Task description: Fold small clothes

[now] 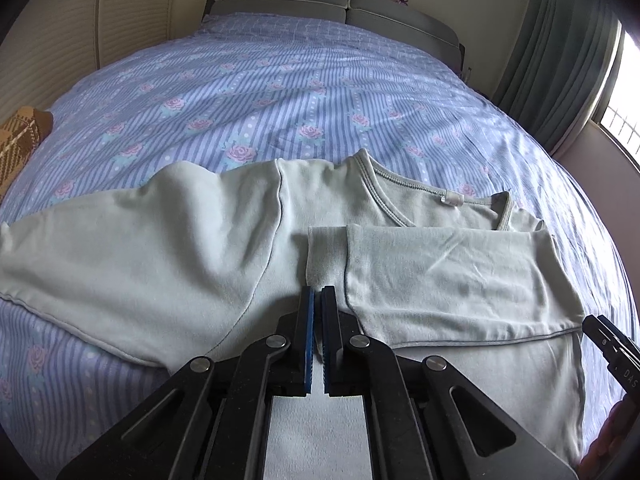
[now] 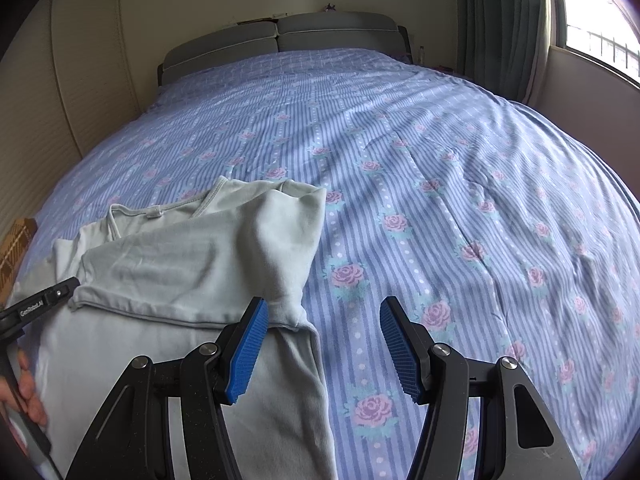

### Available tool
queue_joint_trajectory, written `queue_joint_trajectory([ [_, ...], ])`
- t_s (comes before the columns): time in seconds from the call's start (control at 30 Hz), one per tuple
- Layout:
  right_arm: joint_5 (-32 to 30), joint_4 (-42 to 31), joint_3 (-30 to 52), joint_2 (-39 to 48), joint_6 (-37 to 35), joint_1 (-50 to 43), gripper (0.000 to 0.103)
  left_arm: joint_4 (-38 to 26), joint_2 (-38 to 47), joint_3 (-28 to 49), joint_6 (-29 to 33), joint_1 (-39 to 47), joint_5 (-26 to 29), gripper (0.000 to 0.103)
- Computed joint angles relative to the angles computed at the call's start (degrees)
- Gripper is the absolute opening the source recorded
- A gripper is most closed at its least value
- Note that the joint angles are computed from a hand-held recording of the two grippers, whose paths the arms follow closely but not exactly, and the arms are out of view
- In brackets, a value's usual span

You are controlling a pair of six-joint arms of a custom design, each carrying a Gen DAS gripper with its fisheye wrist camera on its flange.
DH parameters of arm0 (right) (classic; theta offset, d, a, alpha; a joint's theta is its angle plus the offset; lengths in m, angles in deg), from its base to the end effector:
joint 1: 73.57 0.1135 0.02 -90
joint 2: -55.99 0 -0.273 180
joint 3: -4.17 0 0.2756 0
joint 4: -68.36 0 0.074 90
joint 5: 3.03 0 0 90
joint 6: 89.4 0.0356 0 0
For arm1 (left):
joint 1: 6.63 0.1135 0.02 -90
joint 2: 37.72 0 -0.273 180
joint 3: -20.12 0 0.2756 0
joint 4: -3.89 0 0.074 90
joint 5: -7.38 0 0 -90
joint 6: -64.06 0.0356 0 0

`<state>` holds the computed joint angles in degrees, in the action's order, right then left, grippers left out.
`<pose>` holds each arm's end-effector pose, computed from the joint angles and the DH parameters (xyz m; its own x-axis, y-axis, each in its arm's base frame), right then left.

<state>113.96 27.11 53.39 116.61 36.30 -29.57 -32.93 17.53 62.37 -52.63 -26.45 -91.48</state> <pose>0.1697 0.1415 0.2129 -0.7100 0.0372 -0.7032 -0.0082 0.9981 0.0610 0.1932 -0.0638 0.1924 -0.7507 -0.2012 -0.6293 -0.1070 0.9770 -0.1847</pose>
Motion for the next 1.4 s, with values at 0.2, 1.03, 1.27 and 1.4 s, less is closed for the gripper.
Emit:
queue_joint_trajectory([
  [0.2, -0.9, -0.5, 0.0, -0.1, 0.2, -1.1, 0.059, -3.4, -1.3, 2.1, -0.5, -2.8, -2.7, 0.006],
  [1.03, -1.3, 6.3, 3.5, 8.2, -11.3, -5.7, 0.054, -2.6, -0.4, 2.1, -1.1, -8.3, -7.1, 0.02],
  [1.27, -5.4, 5.4, 3.2, 10.7, -8.5, -3.5, 0.054, -3.8, -1.5, 1.0, -1.0, -6.0, -4.4, 0.025],
  [1.4, -1.3, 1.4, 5.5, 7.4, -7.0, 0.0, 0.055, -7.9, -6.6, 1.8, -0.1, -6.2, -5.3, 0.029],
])
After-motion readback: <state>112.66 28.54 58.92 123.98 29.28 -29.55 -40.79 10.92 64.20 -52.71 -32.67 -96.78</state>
